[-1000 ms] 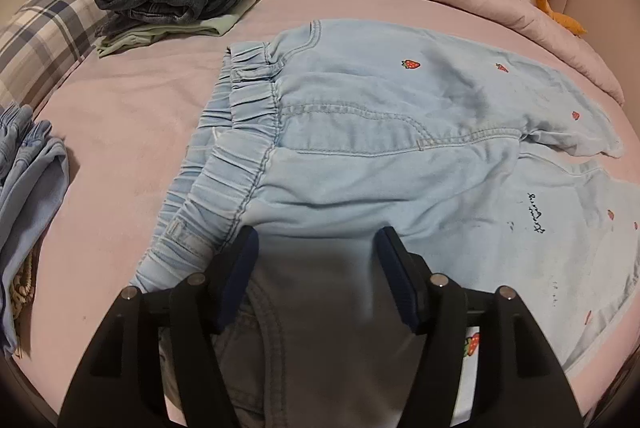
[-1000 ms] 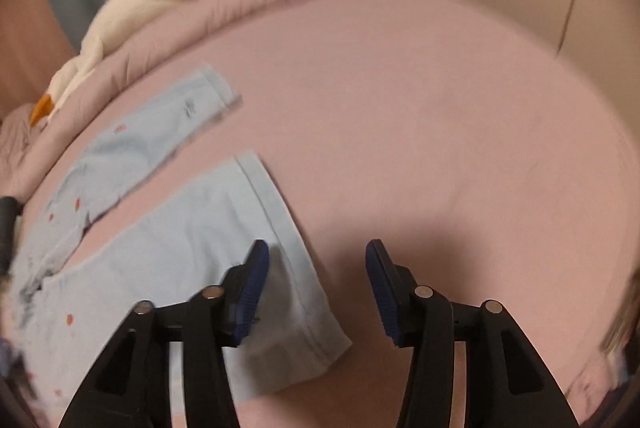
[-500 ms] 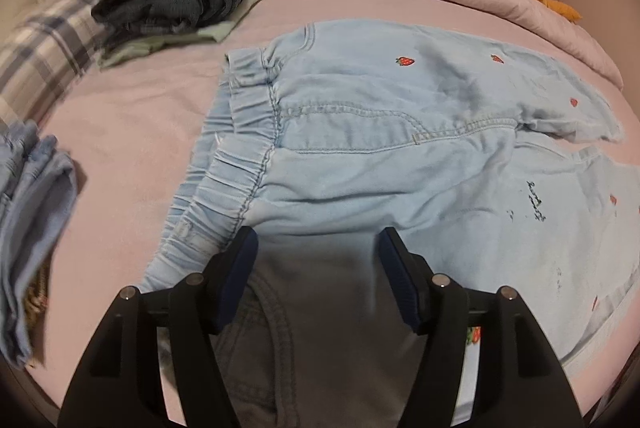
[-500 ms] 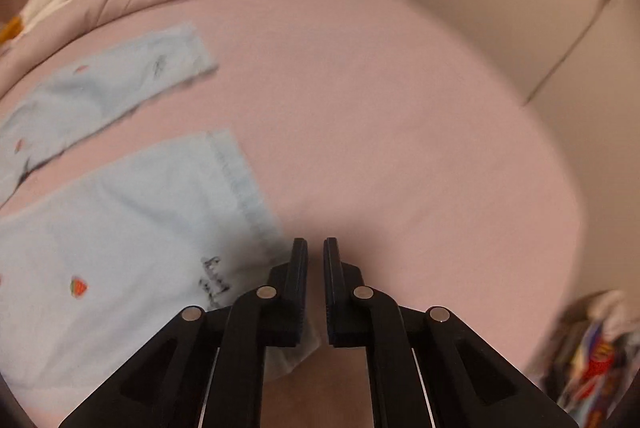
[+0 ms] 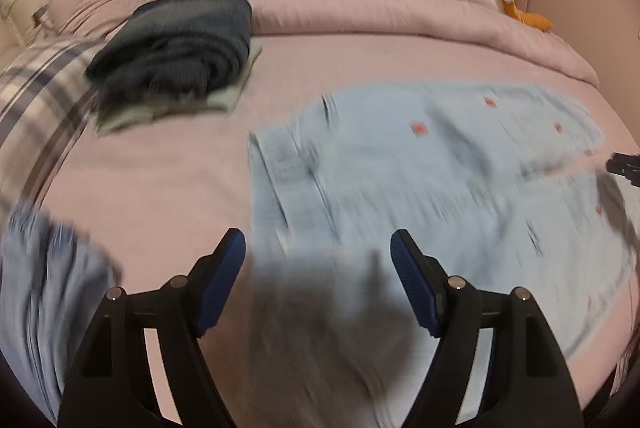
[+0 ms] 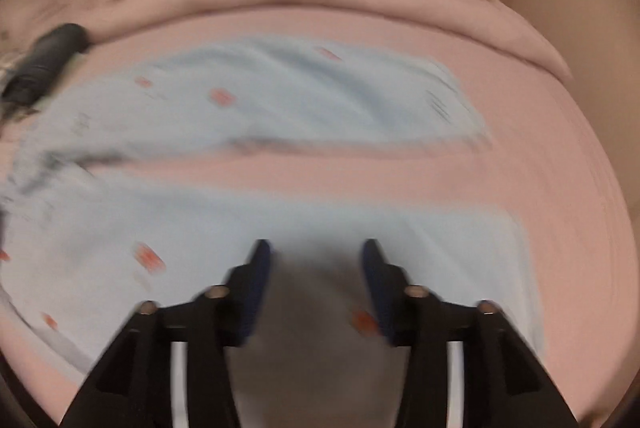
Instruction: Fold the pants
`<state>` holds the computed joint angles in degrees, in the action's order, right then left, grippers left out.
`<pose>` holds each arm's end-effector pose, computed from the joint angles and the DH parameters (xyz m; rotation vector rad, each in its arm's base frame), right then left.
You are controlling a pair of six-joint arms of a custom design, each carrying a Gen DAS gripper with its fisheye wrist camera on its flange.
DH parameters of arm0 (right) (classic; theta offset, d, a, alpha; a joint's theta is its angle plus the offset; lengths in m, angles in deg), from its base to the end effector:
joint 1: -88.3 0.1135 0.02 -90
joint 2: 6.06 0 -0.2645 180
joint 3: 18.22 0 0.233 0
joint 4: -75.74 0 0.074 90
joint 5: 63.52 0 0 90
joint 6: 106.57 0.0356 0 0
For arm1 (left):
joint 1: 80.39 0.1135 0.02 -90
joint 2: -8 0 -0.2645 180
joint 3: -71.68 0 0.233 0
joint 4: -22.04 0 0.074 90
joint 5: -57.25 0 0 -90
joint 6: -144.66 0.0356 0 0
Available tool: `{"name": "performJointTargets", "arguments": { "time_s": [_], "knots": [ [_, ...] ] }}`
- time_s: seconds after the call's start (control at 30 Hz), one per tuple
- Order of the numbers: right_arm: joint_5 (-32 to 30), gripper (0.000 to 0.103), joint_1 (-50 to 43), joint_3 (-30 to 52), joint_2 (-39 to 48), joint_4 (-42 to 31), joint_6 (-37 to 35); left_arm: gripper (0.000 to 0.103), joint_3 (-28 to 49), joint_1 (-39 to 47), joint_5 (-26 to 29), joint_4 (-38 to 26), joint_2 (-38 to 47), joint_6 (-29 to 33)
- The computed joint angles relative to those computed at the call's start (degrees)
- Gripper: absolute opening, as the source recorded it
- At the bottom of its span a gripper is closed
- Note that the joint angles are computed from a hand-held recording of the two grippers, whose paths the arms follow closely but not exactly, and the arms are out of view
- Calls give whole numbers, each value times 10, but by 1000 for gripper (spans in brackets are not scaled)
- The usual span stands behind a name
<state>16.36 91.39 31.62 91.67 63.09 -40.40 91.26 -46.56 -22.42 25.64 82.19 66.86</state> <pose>0.2647 0.0206 0.1078 -0.6649 2.5179 0.1036 0.1294 0.0790 0.0933 -0.3819 2.4160 0.1350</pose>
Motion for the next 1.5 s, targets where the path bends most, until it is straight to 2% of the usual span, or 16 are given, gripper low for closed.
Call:
{"name": "performJointTargets", "arguments": {
  "time_s": [0.07, 0.17, 0.4, 0.5, 0.57, 0.6, 0.67, 0.7, 0.73, 0.83, 0.93, 1.07, 1.17, 1.23, 1.3, 1.5],
  "knots": [
    [0, 50, 86, 52, 30, -9, 33, 75, 62, -1, -3, 37, 104, 6],
    [-7, 50, 158, 144, 109, -16, 40, 75, 151, 11, 20, 30, 198, 37],
    [63, 50, 280, 453, 311, -130, -15, 75, 371, 71, 128, -153, 354, 124],
    [102, 50, 310, 543, 374, -182, -48, 72, 423, 74, 138, -230, 392, 168],
    [122, 50, 322, 584, 401, -216, -56, 66, 453, 77, 154, -281, 414, 190],
    [128, 50, 325, 621, 425, -253, -60, 55, 460, 81, 167, -296, 418, 201],
    [120, 50, 326, 630, 431, -269, -51, 49, 464, 86, 174, -322, 412, 230],
    [100, 45, 319, 643, 434, -295, -43, 45, 467, 89, 176, -336, 411, 240],
    [88, 27, 316, 650, 434, -311, -42, 40, 471, 93, 180, -350, 409, 247],
    [103, 6, 323, 591, 394, -291, -80, 33, 452, 101, 190, -346, 379, 262],
    [95, 4, 322, 531, 352, -246, -64, 33, 439, 85, 176, -300, 403, 222],
    [176, 4, 351, 483, 363, -191, -47, 29, 442, 59, 152, -295, 399, 160],
    [213, 3, 368, 448, 330, -183, -13, 21, 392, 71, 172, -287, 323, 177],
    [214, 3, 371, 384, 269, -151, -8, 10, 357, 89, 192, -287, 267, 183],
    [206, 3, 370, 323, 191, -129, 0, 10, 324, 118, 224, -302, 210, 202],
    [209, 3, 389, 170, -14, -98, 4, 10, 221, 187, 252, -345, 33, 294]
  ]
}}
